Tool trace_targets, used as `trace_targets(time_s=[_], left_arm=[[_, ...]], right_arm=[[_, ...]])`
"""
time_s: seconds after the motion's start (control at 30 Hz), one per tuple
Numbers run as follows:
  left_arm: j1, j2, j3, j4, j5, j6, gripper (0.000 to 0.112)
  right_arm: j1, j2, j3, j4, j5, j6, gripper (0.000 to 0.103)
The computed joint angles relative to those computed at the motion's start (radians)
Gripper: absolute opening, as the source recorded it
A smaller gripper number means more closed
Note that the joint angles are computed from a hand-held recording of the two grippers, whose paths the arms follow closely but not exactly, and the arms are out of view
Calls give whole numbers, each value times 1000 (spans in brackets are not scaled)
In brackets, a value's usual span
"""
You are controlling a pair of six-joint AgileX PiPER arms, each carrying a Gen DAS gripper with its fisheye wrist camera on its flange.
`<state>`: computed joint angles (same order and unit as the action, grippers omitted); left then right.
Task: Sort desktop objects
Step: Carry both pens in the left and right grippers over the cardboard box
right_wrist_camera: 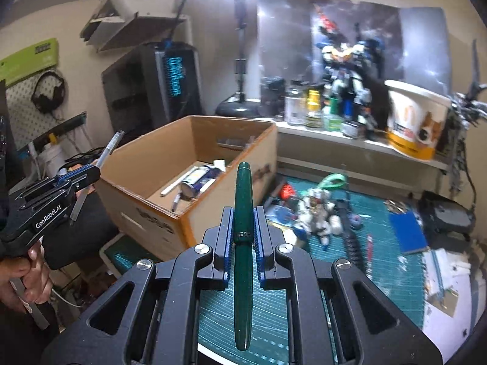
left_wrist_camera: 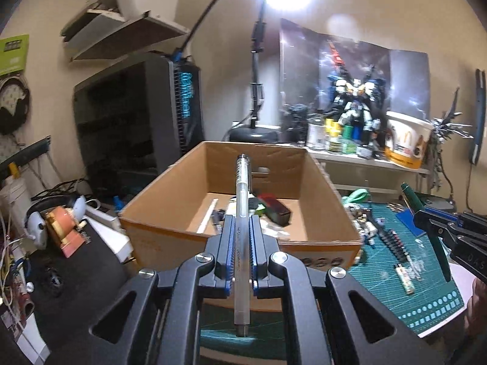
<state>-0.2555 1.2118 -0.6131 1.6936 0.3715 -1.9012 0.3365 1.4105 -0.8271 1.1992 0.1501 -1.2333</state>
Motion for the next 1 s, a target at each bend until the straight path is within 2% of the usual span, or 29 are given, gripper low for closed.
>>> trace_targets(time_s=[0.23,0.4,0.53,0.67,0.87,1.0], left_arm=[[108,-89,43,-97,-10,112,8],[210,-154,71,-189,-49,220,9],[292,-203,87,-287,-86,338,8],[370,-254,98,-449,-135,515,9],[407,-266,91,-558,-172,625,8],[394,-274,69,-632,-160,703,8]], right_arm=[[89,67,-77,35,21,-36,12],[144,123,-141,27,44,-27,12],[189,160,-184,2,53,-2,12],[209,163,-193,7,66,1,12],[209,164,-200,-39,86,49,12],[182,143,-189,-34,100,40,12]])
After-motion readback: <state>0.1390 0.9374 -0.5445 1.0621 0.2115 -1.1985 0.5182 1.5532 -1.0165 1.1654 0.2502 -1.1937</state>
